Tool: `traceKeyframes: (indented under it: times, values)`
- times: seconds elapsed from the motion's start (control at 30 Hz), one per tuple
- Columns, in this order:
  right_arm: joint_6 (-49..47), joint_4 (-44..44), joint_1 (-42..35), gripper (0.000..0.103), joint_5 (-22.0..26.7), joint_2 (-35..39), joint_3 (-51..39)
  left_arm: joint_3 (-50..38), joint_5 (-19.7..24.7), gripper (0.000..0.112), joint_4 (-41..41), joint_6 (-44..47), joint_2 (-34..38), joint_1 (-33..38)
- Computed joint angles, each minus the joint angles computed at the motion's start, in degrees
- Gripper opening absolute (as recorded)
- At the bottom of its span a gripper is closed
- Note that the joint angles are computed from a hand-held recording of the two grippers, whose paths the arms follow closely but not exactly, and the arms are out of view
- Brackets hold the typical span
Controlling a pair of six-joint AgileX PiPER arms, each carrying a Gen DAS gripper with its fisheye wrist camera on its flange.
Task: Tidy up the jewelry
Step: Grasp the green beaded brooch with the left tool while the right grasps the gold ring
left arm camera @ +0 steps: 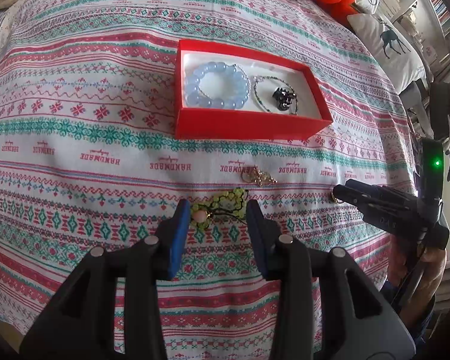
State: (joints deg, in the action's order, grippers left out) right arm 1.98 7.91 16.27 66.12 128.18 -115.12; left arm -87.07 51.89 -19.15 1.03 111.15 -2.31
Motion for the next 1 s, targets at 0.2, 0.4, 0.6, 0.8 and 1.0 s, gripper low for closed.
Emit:
traceKeyframes:
  times: [0.2,0.4,0.6,0.8,1.0]
  values:
    - [0.1,-2.4,2.4,0.043,0.3,0.2,0.3,0.4,0.3,0.040,1.3,-1.7,0.6,-0.2]
    - [-0.5,-3.7,4.2,0.024,0.4,1.2,-0.5,-0.6,0.7,0.040,3.2,-3.3,2.3,-1.1]
    - [-0.7,-3.3,4.8,0.023,-1.6,0.6,0.2,-3.1,1.1,0.040,5.6,-5.2,4.2,-2.9]
    - [0.2,-3.1,4.3,0.023,-2.3,0.5,-1.8,-6.0,1.9,0.040,7.2,-6.9,6.7,-4.6]
    - [0.4,-2.5,3.8,0.024,-3.2,-0.8,-0.6,-8.5,2.7,0.040,10.0,-9.7,9.4,-5.6]
